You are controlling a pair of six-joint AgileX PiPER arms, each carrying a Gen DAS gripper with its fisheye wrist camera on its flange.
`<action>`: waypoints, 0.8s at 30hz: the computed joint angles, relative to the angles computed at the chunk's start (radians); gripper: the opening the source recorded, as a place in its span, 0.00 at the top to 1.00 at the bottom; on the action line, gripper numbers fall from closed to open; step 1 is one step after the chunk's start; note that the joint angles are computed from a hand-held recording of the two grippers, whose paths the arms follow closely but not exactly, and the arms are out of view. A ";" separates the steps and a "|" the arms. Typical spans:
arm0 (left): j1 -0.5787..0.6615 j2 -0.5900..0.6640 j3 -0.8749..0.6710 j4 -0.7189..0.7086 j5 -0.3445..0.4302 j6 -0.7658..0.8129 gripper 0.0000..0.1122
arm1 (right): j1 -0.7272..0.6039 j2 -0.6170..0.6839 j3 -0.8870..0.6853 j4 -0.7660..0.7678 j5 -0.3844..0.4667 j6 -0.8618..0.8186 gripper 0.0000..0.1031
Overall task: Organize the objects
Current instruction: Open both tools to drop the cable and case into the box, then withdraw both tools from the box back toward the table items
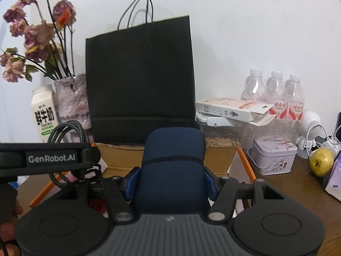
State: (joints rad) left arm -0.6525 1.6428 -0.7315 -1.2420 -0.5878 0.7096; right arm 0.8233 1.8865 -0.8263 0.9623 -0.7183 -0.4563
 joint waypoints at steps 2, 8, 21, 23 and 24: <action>0.007 0.016 -0.014 -0.003 0.010 0.009 0.18 | -0.009 0.011 -0.009 -0.003 0.009 0.001 0.42; 0.011 0.021 -0.013 0.030 0.027 -0.024 0.08 | -0.021 0.024 -0.028 0.044 0.015 -0.025 0.33; 0.012 0.016 -0.008 0.002 0.000 -0.036 0.08 | -0.013 0.021 -0.028 0.067 0.006 -0.043 0.01; 0.010 0.016 -0.008 0.000 -0.002 -0.035 0.08 | -0.012 0.018 -0.025 0.062 0.007 -0.039 0.00; 0.010 0.015 -0.007 0.001 -0.002 -0.035 0.08 | -0.010 0.017 -0.024 0.063 0.007 -0.039 0.00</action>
State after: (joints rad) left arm -0.6422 1.6583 -0.7389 -1.2408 -0.5894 0.6747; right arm 0.8129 1.9034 -0.8503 1.0253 -0.7112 -0.4954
